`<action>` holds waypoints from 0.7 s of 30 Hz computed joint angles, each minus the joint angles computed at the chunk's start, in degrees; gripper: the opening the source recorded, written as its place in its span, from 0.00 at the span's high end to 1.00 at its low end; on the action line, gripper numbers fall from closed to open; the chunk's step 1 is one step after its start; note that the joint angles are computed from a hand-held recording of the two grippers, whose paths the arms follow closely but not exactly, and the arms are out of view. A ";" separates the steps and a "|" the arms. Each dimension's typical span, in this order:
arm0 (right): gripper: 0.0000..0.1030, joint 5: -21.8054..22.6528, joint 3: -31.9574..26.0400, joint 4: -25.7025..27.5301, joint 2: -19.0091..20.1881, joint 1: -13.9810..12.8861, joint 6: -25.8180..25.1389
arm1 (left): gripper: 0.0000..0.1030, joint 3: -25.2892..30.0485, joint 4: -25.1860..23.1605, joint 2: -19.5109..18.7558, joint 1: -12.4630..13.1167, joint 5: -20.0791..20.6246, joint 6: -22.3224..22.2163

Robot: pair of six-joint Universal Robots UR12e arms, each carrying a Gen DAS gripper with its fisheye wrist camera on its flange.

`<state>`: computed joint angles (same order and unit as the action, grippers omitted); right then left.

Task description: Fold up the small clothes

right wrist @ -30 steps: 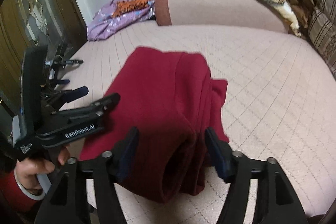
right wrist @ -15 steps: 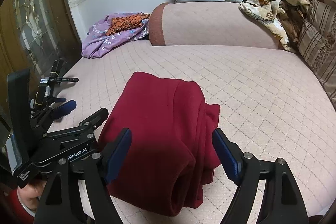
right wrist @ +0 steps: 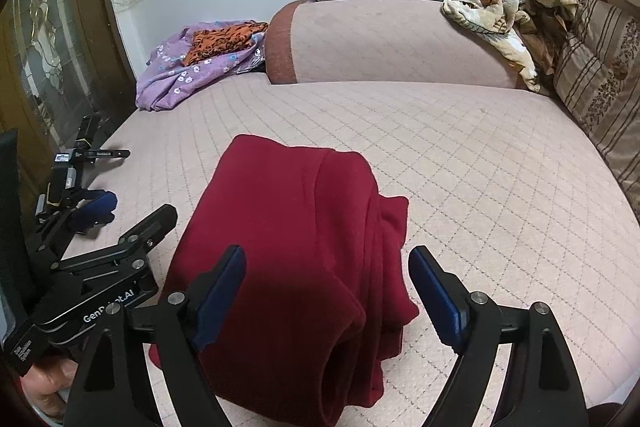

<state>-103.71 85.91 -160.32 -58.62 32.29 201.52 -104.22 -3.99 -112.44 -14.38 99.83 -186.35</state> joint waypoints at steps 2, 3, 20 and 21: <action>0.15 0.03 0.02 -0.01 0.04 -0.09 -0.01 | 0.15 0.00 -0.10 0.03 0.01 0.01 -0.06; 0.15 0.13 0.08 -0.07 0.05 -0.16 0.14 | 0.15 0.02 -0.14 0.00 0.02 -0.05 -0.03; 0.14 0.91 0.06 0.40 0.47 -0.69 -0.32 | 0.15 0.23 -1.25 -0.04 0.40 -1.48 -0.72; 0.14 1.11 0.03 0.57 0.49 -0.74 -0.17 | 0.15 0.22 -1.27 -0.03 0.40 -1.45 -0.72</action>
